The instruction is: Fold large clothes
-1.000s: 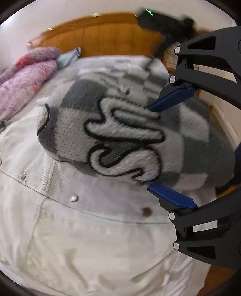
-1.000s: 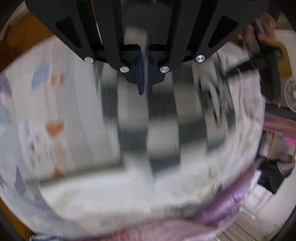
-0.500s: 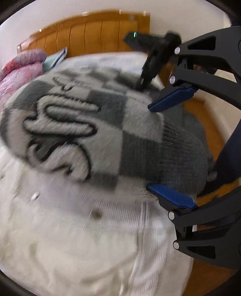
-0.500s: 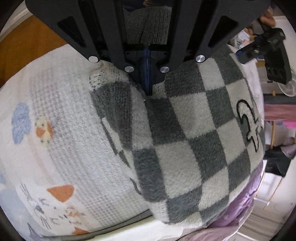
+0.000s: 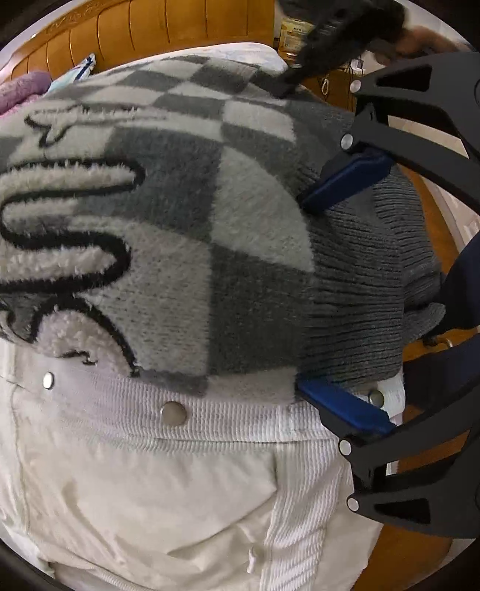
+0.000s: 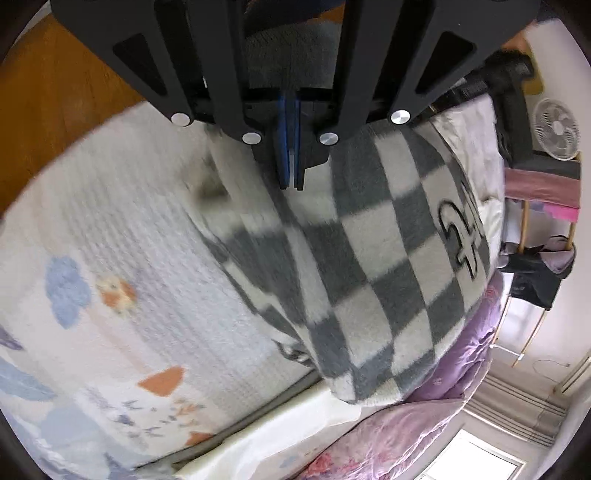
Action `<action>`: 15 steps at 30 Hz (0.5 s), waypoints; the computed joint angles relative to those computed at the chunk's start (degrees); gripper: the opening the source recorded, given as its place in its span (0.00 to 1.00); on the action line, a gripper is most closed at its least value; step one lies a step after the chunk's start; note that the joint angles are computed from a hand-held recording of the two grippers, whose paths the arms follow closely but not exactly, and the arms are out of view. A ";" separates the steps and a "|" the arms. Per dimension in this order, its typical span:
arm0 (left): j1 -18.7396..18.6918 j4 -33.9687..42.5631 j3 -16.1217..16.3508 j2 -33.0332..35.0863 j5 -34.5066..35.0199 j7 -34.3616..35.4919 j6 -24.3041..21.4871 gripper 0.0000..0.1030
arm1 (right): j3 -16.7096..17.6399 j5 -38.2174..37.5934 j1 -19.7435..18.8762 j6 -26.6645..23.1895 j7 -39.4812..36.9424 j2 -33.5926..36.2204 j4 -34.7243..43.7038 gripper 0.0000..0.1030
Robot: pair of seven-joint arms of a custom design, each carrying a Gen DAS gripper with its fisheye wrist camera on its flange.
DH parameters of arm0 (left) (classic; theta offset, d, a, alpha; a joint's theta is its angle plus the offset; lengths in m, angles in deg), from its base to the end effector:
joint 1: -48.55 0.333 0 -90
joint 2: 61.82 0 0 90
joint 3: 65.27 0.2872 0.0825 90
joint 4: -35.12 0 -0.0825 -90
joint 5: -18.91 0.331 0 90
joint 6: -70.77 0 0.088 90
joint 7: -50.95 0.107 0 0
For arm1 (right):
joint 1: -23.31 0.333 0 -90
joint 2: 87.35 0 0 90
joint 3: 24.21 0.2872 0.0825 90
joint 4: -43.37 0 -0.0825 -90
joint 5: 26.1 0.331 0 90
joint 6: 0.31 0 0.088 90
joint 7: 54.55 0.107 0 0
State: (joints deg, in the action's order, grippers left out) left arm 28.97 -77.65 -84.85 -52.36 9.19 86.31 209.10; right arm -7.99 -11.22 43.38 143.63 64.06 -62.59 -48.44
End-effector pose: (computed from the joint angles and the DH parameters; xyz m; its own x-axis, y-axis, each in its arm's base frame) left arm 0.4430 -0.3524 0.4229 0.3618 -0.8702 0.3345 -0.9240 -0.3822 0.0051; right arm 0.5448 0.3618 0.4392 -0.0244 -0.8641 -0.5028 -0.9675 0.1470 -0.2058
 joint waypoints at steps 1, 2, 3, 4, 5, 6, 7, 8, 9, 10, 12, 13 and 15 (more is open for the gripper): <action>-0.38 1.28 0.24 -0.31 1.66 -1.69 -2.55 0.90 | -0.21 1.58 0.31 2.31 0.17 -2.06 -3.64 0.05; -1.11 3.56 0.57 -0.03 4.59 -4.00 -5.68 0.90 | 0.51 1.97 -0.26 3.15 0.85 -2.82 -5.27 0.09; -1.58 4.16 0.99 -0.66 7.41 -5.86 -7.24 0.90 | -0.23 1.33 0.47 3.66 2.98 -4.16 -7.29 0.09; -1.94 2.77 1.06 -2.56 9.13 -7.39 -6.76 0.90 | -0.57 1.05 0.95 5.65 4.35 -5.63 -9.81 0.11; -1.65 1.10 0.89 -3.61 7.33 -6.44 -5.61 0.90 | -1.48 -0.65 1.89 6.94 6.68 -6.88 -11.73 0.16; -1.36 0.45 0.81 -3.59 4.97 -5.25 -5.87 0.90 | -2.11 -2.21 2.63 7.80 8.80 -7.77 -12.99 0.21; -1.06 -0.86 0.83 -3.85 2.99 -4.27 -5.49 0.90 | -2.24 -2.57 2.84 9.67 10.32 -8.86 -15.05 0.33; -0.63 -2.19 0.85 -3.65 -0.12 -2.97 -3.99 0.90 | -3.76 -5.77 4.19 10.34 14.74 -10.01 -16.71 0.48; -0.37 -3.38 0.86 -3.54 -2.41 -2.43 -1.78 0.90 | -5.12 -9.44 5.38 9.60 19.03 -10.70 -17.34 0.54; 0.07 -3.87 0.57 -2.91 -5.82 0.40 0.36 0.90 | -5.28 -10.32 5.11 10.44 20.68 -11.81 -19.05 0.57; 0.35 -3.05 0.09 -1.29 -7.51 4.71 1.84 0.90 | -2.28 -3.20 1.94 16.52 16.41 -13.55 -23.85 0.58; 0.53 -3.59 -0.26 -1.41 -8.33 6.52 2.58 0.90 | -0.34 1.76 0.09 17.91 12.50 -13.33 -24.70 0.60; 0.85 -3.27 -0.56 -0.28 -9.72 8.56 3.68 0.90 | 4.56 14.52 -4.39 20.70 1.82 -11.47 -24.82 0.60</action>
